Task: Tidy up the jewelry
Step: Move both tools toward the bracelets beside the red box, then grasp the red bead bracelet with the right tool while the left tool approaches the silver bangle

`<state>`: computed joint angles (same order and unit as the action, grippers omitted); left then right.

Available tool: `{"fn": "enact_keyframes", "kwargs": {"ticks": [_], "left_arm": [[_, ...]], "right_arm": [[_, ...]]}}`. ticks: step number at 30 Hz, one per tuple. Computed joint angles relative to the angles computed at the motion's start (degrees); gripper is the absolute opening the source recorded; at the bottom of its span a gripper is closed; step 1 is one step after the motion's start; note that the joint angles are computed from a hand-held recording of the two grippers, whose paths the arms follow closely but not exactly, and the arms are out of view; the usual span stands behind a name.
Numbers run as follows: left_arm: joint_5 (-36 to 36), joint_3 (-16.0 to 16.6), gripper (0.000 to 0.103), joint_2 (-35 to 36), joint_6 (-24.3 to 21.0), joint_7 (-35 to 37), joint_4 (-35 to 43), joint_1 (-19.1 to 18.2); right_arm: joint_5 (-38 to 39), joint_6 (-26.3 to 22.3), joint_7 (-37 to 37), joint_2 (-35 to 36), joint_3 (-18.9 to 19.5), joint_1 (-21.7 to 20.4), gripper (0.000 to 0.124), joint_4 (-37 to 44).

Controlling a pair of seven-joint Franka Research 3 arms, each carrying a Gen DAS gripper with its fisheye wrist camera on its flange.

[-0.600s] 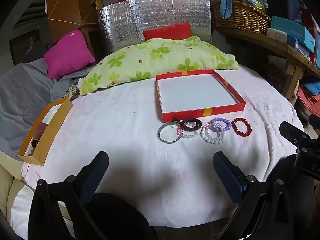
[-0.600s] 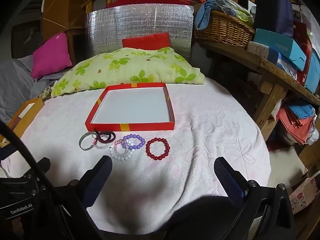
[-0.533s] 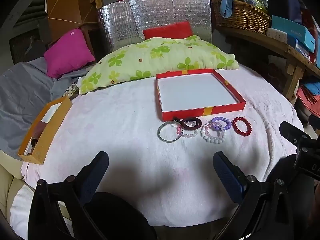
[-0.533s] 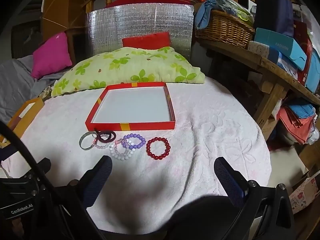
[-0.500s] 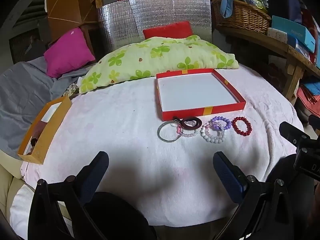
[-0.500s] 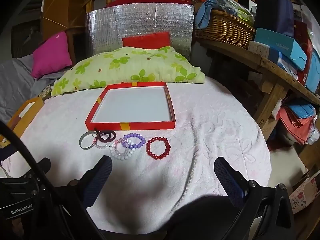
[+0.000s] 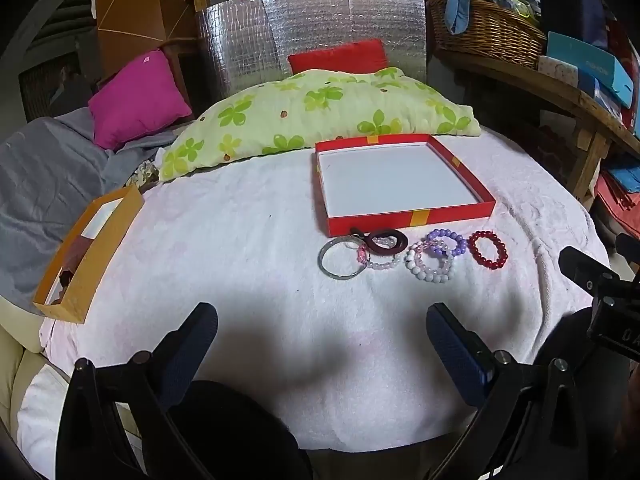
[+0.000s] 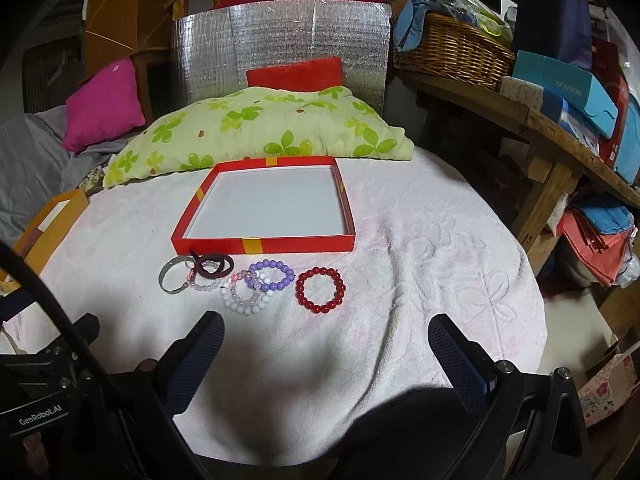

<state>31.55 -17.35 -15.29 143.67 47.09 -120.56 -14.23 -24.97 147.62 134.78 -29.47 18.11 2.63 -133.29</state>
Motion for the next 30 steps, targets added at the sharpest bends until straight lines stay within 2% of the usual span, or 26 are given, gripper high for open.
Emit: {"fn": "enact_keyframes", "kwargs": {"ticks": [6, 11, 13, 14, 15, 16, 18, 20, 21, 22, 23, 26, 28, 29, 30], "left_arm": [[-2.3, 1.4, 0.103, 0.3, 1.1, 0.0, -1.0, 0.6], [-6.1, 3.4, 0.103, 2.0, 4.3, 2.4, -1.4, 0.9], [-9.4, 4.5, 0.103, 3.5, 6.7, 5.2, -1.4, 0.6], [-11.2, 5.0, 0.103, 4.7, 7.4, 6.9, -1.0, 0.5], [-12.6, 5.3, 0.103, 5.9, 7.4, 8.1, -0.3, 0.6], [-13.8, 5.4, 0.103, 6.7, 7.7, 9.2, 0.0, 0.6], [-17.5, 6.0, 0.103, 9.1, 9.1, 12.9, 1.2, 0.4], [-18.7, 5.8, 0.103, 11.3, 8.7, 14.2, 3.0, 0.8], [-19.8, 5.8, 0.103, 12.2, 9.3, 15.3, 3.6, 0.9], [-20.4, 5.7, 0.103, 13.0, 9.6, 15.9, 4.1, 1.0], [-20.1, 5.5, 0.103, 14.0, 9.5, 16.0, 5.0, 1.2], [-19.2, 5.2, 0.102, 16.4, 9.2, 16.5, 7.1, 1.5], [-19.6, 5.1, 0.102, 17.8, 9.0, 17.2, 8.4, 1.6], [-19.7, 5.0, 0.102, 18.6, 9.2, 17.4, 9.1, 1.6], [-19.5, 5.0, 0.102, 19.3, 9.4, 17.4, 9.8, 1.6]], "right_arm": [[1.8, 2.5, -0.9, 0.7, -1.6, 0.4, 0.103, -1.1], [4.7, 6.7, -4.1, 2.7, -3.9, 0.7, 0.103, -2.2], [8.2, 9.3, -7.4, 4.7, -6.5, 2.1, 0.103, -2.4], [8.6, 10.9, -8.0, 5.4, -6.6, 1.7, 0.103, -2.5], [8.4, 15.5, -7.1, 6.7, -8.0, 2.2, 0.102, -3.0], [11.9, 16.8, -10.1, 8.0, -8.6, 2.3, 0.102, -3.0], [16.0, 16.3, -14.3, 10.6, -10.5, 3.7, 0.096, -1.6], [20.2, 13.0, -18.0, 12.4, -12.1, 5.2, 0.092, 0.1], [20.2, 13.0, -18.1, 14.1, -11.7, 4.5, 0.088, 1.2], [20.6, 10.5, -18.6, 15.0, -11.8, 4.3, 0.086, 2.3], [21.0, 8.3, -19.2, 15.6, -12.0, 4.3, 0.078, 3.1], [22.6, 5.7, -20.7, 19.4, -13.2, 4.8, 0.059, 6.5], [24.0, 5.5, -21.5, 22.0, -13.9, 5.3, 0.057, 8.6], [23.2, 6.9, -21.0, 22.8, -13.9, 5.3, 0.054, 8.8], [21.7, 6.1, -20.3, 24.0, -13.8, 5.3, 0.042, 10.0]]}}
